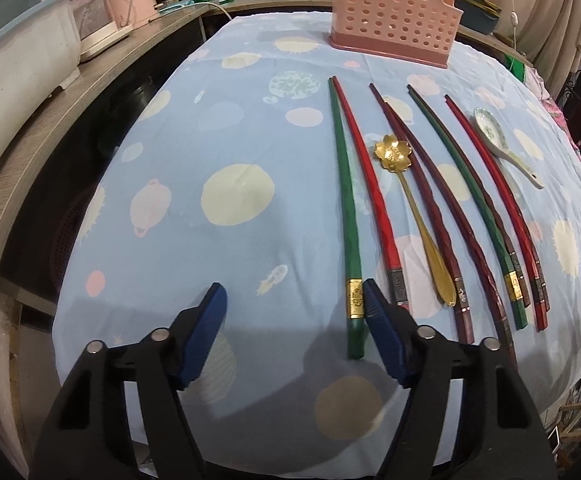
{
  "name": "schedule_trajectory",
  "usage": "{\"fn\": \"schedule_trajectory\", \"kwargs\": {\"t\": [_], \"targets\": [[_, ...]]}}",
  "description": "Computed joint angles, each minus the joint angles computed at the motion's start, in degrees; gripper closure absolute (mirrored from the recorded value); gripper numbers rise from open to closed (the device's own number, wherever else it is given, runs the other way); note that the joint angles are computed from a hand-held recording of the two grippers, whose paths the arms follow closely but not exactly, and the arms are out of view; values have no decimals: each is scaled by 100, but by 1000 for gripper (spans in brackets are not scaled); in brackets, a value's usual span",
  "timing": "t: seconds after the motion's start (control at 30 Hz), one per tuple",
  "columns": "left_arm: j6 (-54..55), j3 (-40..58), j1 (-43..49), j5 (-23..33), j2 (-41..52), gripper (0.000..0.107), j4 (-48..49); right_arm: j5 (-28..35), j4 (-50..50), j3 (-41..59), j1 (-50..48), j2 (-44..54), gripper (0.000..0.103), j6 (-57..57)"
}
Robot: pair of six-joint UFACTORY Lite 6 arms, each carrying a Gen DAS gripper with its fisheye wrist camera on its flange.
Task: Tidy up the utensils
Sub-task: 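Grasp the white ceramic spoon with the right tool while the left tool approaches a green chopstick, then grasp the green chopstick with the left tool while the right tool lifts the spoon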
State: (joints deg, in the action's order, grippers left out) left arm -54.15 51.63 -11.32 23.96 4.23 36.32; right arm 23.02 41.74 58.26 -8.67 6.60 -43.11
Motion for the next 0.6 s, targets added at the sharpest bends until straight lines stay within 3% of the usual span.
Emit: {"fn": "schedule_trajectory", "kwargs": {"t": [0.17, 0.33, 0.47, 0.53, 0.6], "targets": [[222, 55, -19, -62, 7, 61, -217, 83, -93, 1124, 174, 993, 37, 300], [557, 66, 64, -168, -10, 71, -543, 521, 119, 2342, 305, 1955, 60, 387], [654, 114, 81, -161, 36, 71, -615, 814, 225, 3121, 411, 2577, 71, 515], [625, 130, 66, -151, 56, 71, -569, 960, 242, 3423, 447, 2865, 84, 564], [655, 139, 78, -164, 71, 71, -587, 1105, 263, 3669, 456, 3122, 90, 620]]}}
